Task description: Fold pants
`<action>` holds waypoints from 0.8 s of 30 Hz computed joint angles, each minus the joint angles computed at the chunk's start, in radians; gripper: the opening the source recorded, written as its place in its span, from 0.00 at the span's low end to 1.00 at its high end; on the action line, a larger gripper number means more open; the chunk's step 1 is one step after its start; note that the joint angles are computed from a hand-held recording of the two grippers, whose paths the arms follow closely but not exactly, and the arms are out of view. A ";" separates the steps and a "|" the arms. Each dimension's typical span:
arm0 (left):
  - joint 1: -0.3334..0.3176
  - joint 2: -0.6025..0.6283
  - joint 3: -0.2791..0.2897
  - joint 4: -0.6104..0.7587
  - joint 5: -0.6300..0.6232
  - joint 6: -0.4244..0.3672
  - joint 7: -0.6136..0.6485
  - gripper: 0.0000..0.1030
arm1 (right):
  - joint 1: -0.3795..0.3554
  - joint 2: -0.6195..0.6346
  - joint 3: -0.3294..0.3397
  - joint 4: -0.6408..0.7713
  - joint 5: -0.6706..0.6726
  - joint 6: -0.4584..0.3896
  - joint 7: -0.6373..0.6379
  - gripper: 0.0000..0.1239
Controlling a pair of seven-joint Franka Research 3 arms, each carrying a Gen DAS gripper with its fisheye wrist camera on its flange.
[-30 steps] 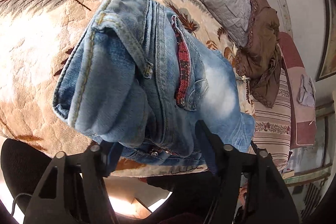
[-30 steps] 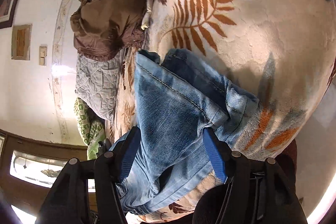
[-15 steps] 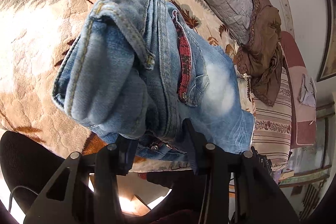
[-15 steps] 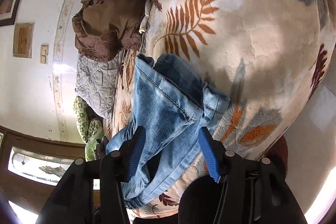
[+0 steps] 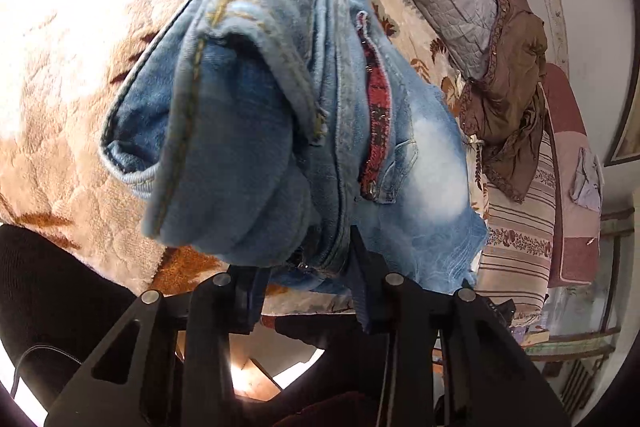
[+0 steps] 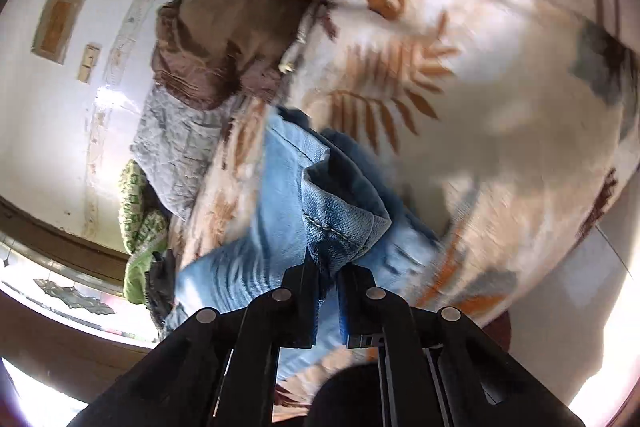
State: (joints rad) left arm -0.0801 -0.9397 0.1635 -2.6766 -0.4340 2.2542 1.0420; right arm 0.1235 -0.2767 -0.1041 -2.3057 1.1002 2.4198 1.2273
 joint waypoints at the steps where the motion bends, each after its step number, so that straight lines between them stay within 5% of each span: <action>1: 0.002 -0.010 0.003 -0.009 -0.003 -0.009 -0.005 0.32 | -0.020 0.017 0.012 -0.013 -0.027 -0.025 0.038 0.06; 4: -0.001 -0.049 0.012 -0.002 0.011 -0.052 0.025 0.32 | -0.006 -0.009 -0.031 -0.069 0.119 -0.033 -0.022 0.10; 9: -0.028 -0.149 0.035 0.048 0.049 -0.121 0.146 0.33 | -0.050 -0.075 0.010 -0.065 -0.056 0.050 0.093 0.28; 14: 0.037 -0.055 0.012 0.172 0.165 -0.073 0.176 0.72 | -0.007 -0.095 0.025 0.002 -0.174 0.146 0.089 0.36; 17: 0.049 0.099 0.055 0.253 0.169 -0.059 0.177 0.72 | 0.082 -0.033 0.020 0.112 -0.135 0.085 -0.003 0.49; 24: 0.078 0.357 0.109 0.390 0.036 -0.152 0.210 0.72 | 0.187 0.318 0.161 0.553 -0.237 -0.118 -0.007 0.50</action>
State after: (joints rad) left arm -0.0020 -0.5824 0.2725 -2.2864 -0.3977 2.1019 1.2521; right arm 0.3106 0.0409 0.0566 -1.7527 0.8631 2.3017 1.2202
